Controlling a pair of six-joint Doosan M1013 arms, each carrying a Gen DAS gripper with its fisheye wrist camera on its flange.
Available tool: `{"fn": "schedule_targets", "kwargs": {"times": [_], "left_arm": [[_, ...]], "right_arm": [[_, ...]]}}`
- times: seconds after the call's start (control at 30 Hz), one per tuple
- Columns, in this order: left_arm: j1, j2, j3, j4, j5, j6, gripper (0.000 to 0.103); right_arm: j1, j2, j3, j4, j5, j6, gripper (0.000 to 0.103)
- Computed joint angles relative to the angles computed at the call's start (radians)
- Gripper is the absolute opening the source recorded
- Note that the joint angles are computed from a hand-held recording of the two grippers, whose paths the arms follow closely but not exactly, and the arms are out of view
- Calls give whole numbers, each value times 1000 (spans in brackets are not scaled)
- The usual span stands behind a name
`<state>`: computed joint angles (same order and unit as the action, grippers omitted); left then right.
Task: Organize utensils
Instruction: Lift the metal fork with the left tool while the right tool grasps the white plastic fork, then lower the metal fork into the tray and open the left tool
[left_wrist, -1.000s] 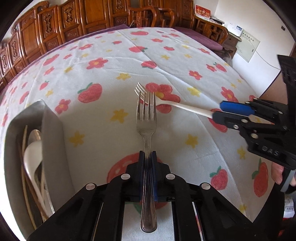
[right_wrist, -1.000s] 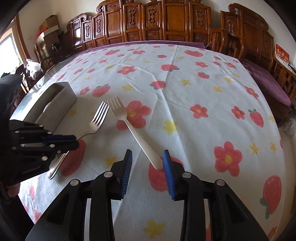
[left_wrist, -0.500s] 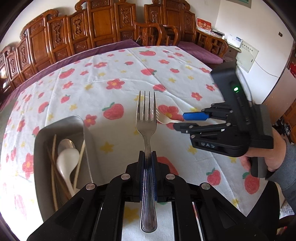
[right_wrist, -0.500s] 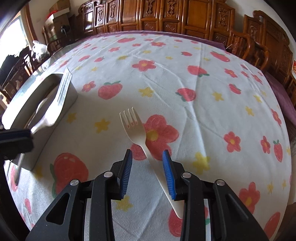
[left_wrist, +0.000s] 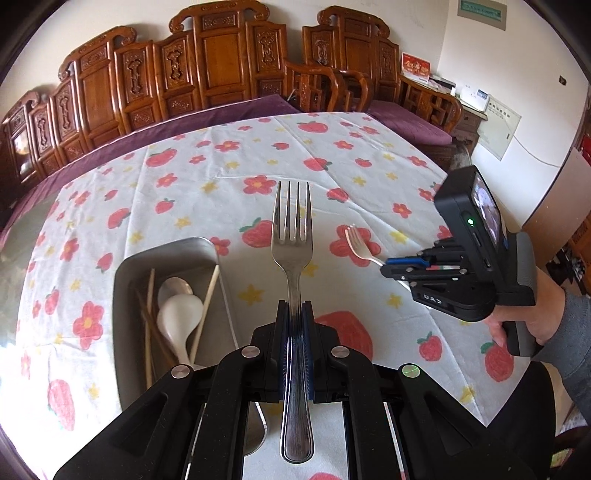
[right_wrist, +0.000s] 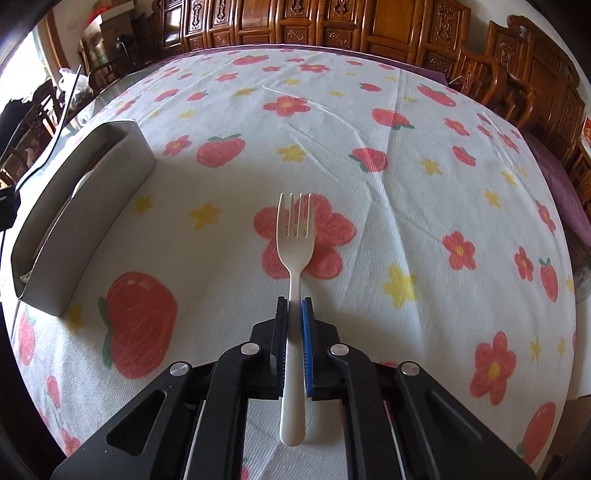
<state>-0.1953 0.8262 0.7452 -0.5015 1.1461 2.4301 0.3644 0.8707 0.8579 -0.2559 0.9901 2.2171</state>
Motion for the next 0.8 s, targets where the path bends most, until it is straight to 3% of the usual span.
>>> {"fn": "schedule_targets", "kwargs": {"times": [0.37,0.8], "left_arm": [[24,2,-28,-3,-15,-14,6],[43,66,-136,41,2,-92,6]], "right_arm": [[19,-52,59,-29,-79,84,9],[52,-60,19,-102,-122,128,9]]}}
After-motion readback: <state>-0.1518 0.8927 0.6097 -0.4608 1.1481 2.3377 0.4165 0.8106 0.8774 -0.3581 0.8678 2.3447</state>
